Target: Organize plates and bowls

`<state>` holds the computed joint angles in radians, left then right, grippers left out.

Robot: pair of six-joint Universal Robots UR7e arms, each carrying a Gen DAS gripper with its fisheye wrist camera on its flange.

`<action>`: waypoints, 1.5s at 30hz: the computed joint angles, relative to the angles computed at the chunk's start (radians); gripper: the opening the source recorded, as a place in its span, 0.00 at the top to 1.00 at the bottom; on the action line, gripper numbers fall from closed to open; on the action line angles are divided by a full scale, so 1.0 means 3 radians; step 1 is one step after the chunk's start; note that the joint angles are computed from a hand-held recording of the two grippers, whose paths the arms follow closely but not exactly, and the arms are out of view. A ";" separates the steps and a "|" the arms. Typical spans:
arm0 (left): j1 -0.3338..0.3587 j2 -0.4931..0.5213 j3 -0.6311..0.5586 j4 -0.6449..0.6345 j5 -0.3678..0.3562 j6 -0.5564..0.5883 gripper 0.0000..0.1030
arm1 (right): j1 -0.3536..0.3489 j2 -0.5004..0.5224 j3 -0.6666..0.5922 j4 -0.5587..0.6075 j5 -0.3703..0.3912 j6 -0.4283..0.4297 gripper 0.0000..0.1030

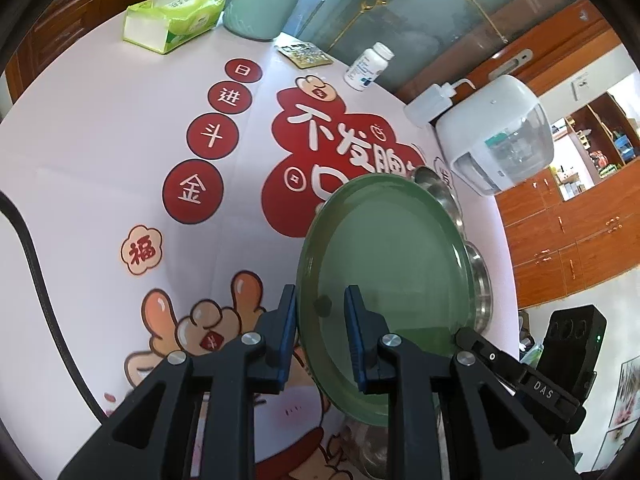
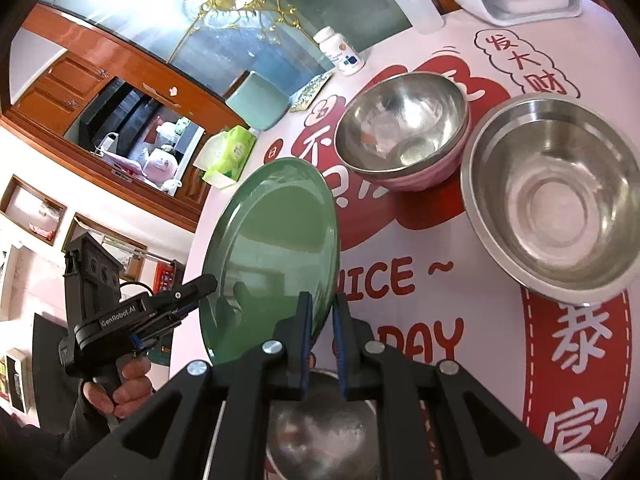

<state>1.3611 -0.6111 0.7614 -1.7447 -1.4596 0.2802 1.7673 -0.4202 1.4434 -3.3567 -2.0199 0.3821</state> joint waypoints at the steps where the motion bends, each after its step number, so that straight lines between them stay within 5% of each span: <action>1: -0.0003 -0.0038 0.0049 -0.0007 -0.0026 0.0012 0.80 | 0.0010 -0.0017 0.0045 -0.0060 -0.0012 -0.0002 0.90; 28: -0.0301 -0.0961 0.1463 -0.0011 -0.0337 0.0553 0.80 | 0.0452 -0.0340 0.1224 -0.1290 -0.0993 0.0116 0.90; 45: -0.0468 -0.1487 0.2317 0.0150 -0.0052 0.0722 0.80 | 0.0763 -0.0360 0.1940 -0.1333 -0.1449 0.1162 0.90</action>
<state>1.2206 -1.0572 1.4565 -1.6996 -1.4753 0.4967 1.9963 -0.5281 2.0254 -3.7566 -2.4546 0.7306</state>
